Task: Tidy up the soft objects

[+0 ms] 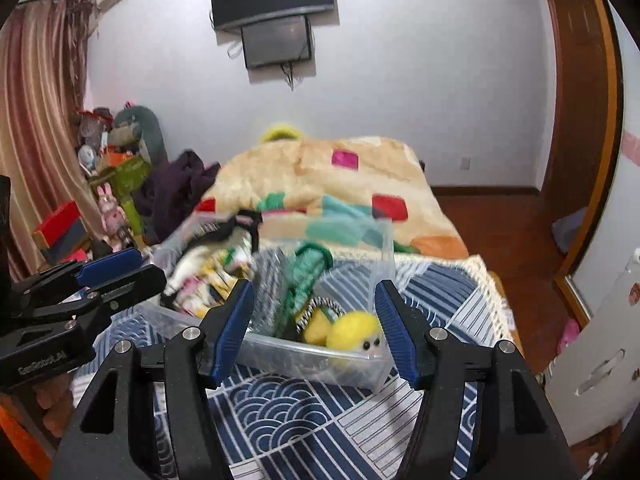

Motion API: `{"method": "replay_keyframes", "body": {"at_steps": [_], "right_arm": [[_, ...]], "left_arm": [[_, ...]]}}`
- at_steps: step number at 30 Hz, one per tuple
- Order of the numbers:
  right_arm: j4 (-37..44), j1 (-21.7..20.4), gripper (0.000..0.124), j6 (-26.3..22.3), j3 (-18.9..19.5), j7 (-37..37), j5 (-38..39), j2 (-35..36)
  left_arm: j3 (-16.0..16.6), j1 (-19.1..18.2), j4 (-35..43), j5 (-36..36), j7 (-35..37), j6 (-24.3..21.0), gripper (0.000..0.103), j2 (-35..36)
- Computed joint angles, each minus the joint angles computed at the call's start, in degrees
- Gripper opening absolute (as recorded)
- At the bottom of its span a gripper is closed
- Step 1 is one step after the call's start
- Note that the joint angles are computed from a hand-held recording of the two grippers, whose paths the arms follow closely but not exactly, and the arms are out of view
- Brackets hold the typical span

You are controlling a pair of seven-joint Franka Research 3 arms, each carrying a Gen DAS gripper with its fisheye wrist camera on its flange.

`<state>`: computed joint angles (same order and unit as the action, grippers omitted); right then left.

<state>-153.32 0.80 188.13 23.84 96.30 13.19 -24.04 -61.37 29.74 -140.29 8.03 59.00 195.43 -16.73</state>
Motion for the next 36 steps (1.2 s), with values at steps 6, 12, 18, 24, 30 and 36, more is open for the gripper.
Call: {"method": "replay_keyframes", "body": {"at_steps": [6, 12, 18, 24, 30, 36], "right_arm": [[-2.4, 0.1, 0.067, 4.9, 1.9, -0.4, 1.8, -5.3], [-4.0, 1.3, 0.083, 9.2, 3.5, -2.7, 5.5, -9.0], [-5.1, 1.1, 0.093, 11.9, 6.3, -5.7, 10.0, -11.4], [-5.5, -0.6, 0.103, 14.3, 10.3, -8.3, 14.8, -12.8], [-5.5, 1.0, 0.103, 15.9, 10.3, -11.3, 18.0, -12.4], [-5.8, 2.4, 0.103, 16.7, 10.4, -13.8, 21.4, -12.5]], "left_arm": [[10.4, -10.7, -3.5, -2.2, 0.1, 4.2, 0.051, -4.4], [12.9, -14.0, -6.8, -5.8, 2.3, 6.6, 0.061, -10.3], [10.8, -12.6, -9.1, -8.6, 0.7, 7.6, 0.086, -16.5], [10.5, -11.6, -10.1, -7.7, -2.0, 8.5, 0.098, -19.7], [9.4, -10.1, -10.9, -6.8, -4.4, 8.8, 0.1, -22.8], [9.8, -10.1, -11.5, -5.3, -6.0, 9.3, 0.102, -23.8]]}}
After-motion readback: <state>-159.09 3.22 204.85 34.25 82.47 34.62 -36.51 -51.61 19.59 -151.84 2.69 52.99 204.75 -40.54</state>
